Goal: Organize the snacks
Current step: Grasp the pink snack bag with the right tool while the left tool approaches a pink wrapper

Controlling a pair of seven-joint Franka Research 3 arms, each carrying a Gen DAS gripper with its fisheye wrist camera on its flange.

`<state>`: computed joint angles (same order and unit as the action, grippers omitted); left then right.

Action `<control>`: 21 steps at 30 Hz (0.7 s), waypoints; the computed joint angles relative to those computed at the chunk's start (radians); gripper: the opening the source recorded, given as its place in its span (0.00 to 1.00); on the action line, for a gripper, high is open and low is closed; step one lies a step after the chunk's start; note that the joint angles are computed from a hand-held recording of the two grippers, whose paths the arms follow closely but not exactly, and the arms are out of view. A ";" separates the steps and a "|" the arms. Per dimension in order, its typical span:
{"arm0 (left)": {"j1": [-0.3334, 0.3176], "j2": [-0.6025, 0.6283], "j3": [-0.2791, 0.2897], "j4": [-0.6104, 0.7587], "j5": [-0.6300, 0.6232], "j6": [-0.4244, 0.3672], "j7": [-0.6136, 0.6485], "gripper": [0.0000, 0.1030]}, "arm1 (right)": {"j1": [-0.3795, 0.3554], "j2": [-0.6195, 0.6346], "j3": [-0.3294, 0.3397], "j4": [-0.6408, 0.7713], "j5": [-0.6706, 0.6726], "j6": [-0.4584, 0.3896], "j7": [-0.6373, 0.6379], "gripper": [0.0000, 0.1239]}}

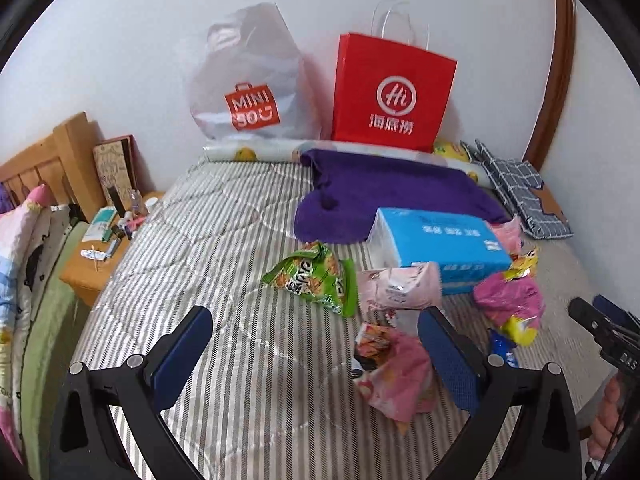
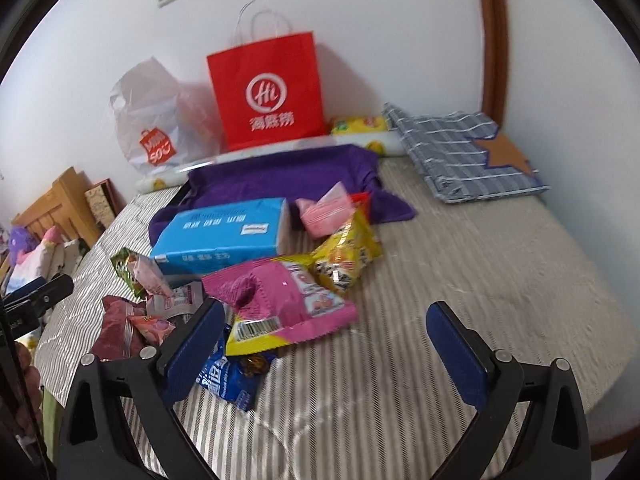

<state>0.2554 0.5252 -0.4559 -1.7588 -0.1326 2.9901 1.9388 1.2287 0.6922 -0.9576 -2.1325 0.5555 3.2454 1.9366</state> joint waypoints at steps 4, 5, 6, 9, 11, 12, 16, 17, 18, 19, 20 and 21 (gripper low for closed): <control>-0.004 0.035 0.005 0.046 0.000 -0.032 0.009 1.00 | -0.143 0.004 0.120 0.084 -0.045 -0.013 -0.022 0.69; -0.006 0.045 0.007 0.062 -0.001 -0.044 0.008 1.00 | -0.181 0.004 0.151 0.103 -0.058 -0.016 -0.023 0.67; -0.004 0.055 0.004 0.079 -0.004 -0.061 0.014 1.00 | -0.213 -0.005 0.180 0.112 -0.072 -0.014 -0.026 0.63; -0.001 0.085 -0.004 0.130 -0.026 -0.114 0.038 1.00 | -0.350 -0.026 0.308 0.152 -0.113 -0.004 -0.053 0.61; 0.002 0.103 -0.011 0.158 -0.052 -0.140 0.057 1.00 | -0.457 -0.037 0.412 0.180 -0.139 0.001 -0.078 0.60; 0.011 0.113 -0.024 0.172 -0.071 -0.157 0.074 1.00 | -0.520 -0.045 0.479 0.195 -0.150 0.008 -0.093 0.61; 0.005 0.150 -0.020 0.240 -0.132 -0.246 0.107 1.00 | -0.728 -0.053 0.701 0.248 -0.194 -0.009 -0.166 0.61; -0.005 0.151 -0.007 0.245 -0.139 -0.253 0.110 1.00 | -0.766 -0.048 0.744 0.261 -0.207 -0.013 -0.185 0.61; -0.026 0.153 0.019 0.253 -0.134 -0.255 0.100 1.00 | -0.791 -0.045 0.772 0.264 -0.213 -0.003 -0.198 0.58; -0.045 0.155 0.043 0.260 -0.126 -0.259 0.088 1.00 | -0.809 -0.045 0.797 0.264 -0.222 0.011 -0.210 0.50; -0.052 0.157 0.053 0.265 -0.124 -0.268 0.086 1.00 | -0.795 -0.044 0.787 0.260 -0.214 0.022 -0.218 0.49; -0.054 0.162 0.057 0.276 -0.125 -0.288 0.088 1.00 | -0.764 -0.040 0.756 0.264 -0.207 0.016 -0.217 0.49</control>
